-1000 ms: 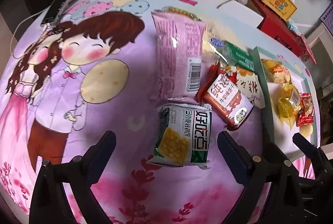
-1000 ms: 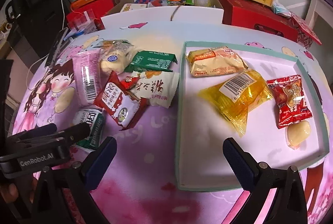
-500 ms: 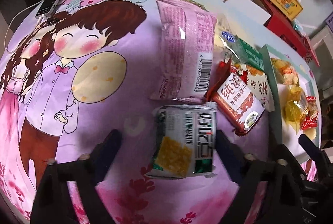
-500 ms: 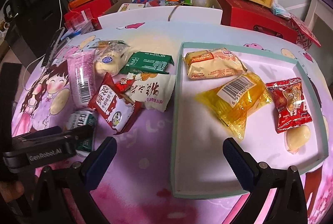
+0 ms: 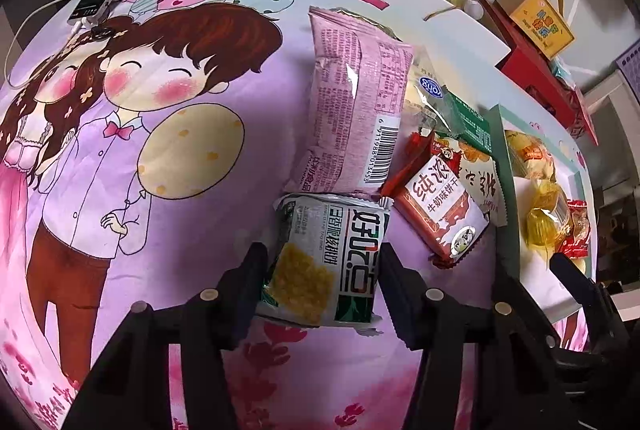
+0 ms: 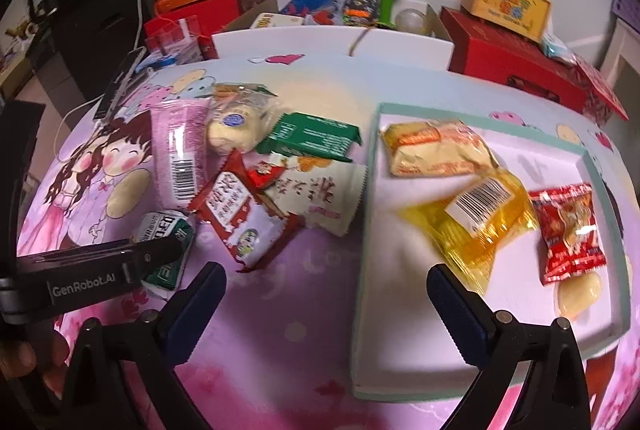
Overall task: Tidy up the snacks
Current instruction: 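Grasp the green-white corn snack bag with the left tool, then grasp the brown milk biscuit bag with the right tool while the left tool holds the corn bag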
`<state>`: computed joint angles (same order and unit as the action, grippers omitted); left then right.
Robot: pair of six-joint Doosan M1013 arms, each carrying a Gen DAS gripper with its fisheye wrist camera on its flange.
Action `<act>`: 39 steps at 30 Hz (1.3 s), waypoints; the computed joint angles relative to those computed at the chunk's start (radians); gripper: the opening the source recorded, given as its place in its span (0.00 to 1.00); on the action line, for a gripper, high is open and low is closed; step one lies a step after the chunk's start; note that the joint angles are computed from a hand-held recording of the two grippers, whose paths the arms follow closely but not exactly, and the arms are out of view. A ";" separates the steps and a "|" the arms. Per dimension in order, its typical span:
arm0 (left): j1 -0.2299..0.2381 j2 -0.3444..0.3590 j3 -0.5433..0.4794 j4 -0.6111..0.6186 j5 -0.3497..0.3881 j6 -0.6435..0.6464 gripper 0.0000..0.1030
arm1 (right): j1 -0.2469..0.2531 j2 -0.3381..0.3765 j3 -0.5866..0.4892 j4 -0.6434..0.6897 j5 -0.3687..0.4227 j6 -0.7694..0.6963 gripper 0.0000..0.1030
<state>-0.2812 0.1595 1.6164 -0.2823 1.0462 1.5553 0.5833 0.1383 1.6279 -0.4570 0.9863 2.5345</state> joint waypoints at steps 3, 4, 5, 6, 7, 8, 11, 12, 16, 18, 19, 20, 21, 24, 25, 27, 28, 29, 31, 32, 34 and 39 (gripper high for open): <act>0.015 -0.002 0.001 -0.016 0.006 0.002 0.56 | 0.004 0.008 -0.005 -0.015 -0.019 -0.025 0.93; 0.020 -0.003 0.003 -0.023 0.006 0.003 0.56 | 0.004 0.012 -0.008 -0.018 -0.026 -0.037 0.92; 0.023 -0.005 0.005 -0.026 0.006 0.001 0.56 | 0.005 0.015 -0.009 -0.019 -0.031 -0.048 0.91; 0.026 -0.007 0.007 -0.028 0.007 -0.001 0.56 | 0.006 0.019 -0.012 -0.018 -0.036 -0.065 0.91; 0.032 -0.006 0.007 -0.032 0.008 -0.001 0.56 | 0.007 0.026 -0.017 -0.017 -0.035 -0.084 0.91; 0.036 -0.006 0.007 -0.034 0.009 -0.003 0.56 | 0.008 0.031 -0.020 -0.018 -0.037 -0.097 0.90; 0.044 -0.009 0.010 -0.032 0.010 -0.013 0.56 | 0.010 0.045 -0.028 -0.015 -0.045 -0.133 0.90; 0.049 -0.010 0.010 -0.037 0.011 -0.013 0.56 | 0.010 0.050 -0.031 -0.014 -0.046 -0.141 0.90; 0.061 -0.012 0.013 -0.050 0.016 -0.012 0.56 | 0.005 0.063 -0.032 0.003 -0.068 -0.187 0.82; 0.065 -0.014 0.014 -0.055 0.018 -0.010 0.56 | 0.006 0.070 -0.035 0.007 -0.072 -0.207 0.82; 0.067 -0.014 0.015 -0.058 0.019 -0.009 0.56 | 0.007 0.072 -0.036 0.007 -0.070 -0.210 0.82; 0.070 -0.015 0.015 -0.060 0.021 -0.007 0.56 | 0.006 0.077 -0.039 0.008 -0.070 -0.215 0.80; 0.072 -0.016 0.016 -0.062 0.022 -0.006 0.56 | 0.006 0.078 -0.040 0.011 -0.073 -0.217 0.80; 0.065 -0.010 0.011 -0.060 0.022 -0.015 0.56 | 0.004 0.087 -0.044 0.014 -0.082 -0.225 0.79; 0.063 -0.009 0.010 -0.060 0.022 -0.018 0.56 | 0.004 0.090 -0.046 0.015 -0.081 -0.228 0.79; 0.062 -0.007 0.008 -0.061 0.023 -0.020 0.56 | 0.001 0.098 -0.051 0.014 -0.079 -0.229 0.79; 0.061 -0.007 0.007 -0.061 0.024 -0.022 0.56 | 0.000 0.100 -0.052 0.012 -0.080 -0.227 0.79; 0.061 -0.006 0.007 -0.061 0.025 -0.022 0.56 | 0.000 0.101 -0.053 0.010 -0.080 -0.225 0.78; 0.058 -0.004 0.004 -0.057 0.026 -0.025 0.56 | 0.000 0.103 -0.054 0.000 -0.079 -0.217 0.76; 0.055 -0.002 0.003 -0.053 0.026 -0.027 0.56 | 0.000 0.103 -0.054 -0.006 -0.076 -0.210 0.72; 0.050 0.001 -0.002 -0.044 0.027 -0.031 0.56 | 0.000 0.103 -0.054 -0.014 -0.072 -0.201 0.68; 0.042 0.005 -0.006 -0.033 0.027 -0.036 0.56 | 0.001 0.103 -0.053 -0.015 -0.071 -0.202 0.64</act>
<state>-0.2393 0.1645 1.6103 -0.3150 1.0729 1.5189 0.5839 0.2413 1.5745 -0.4717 0.9149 2.3323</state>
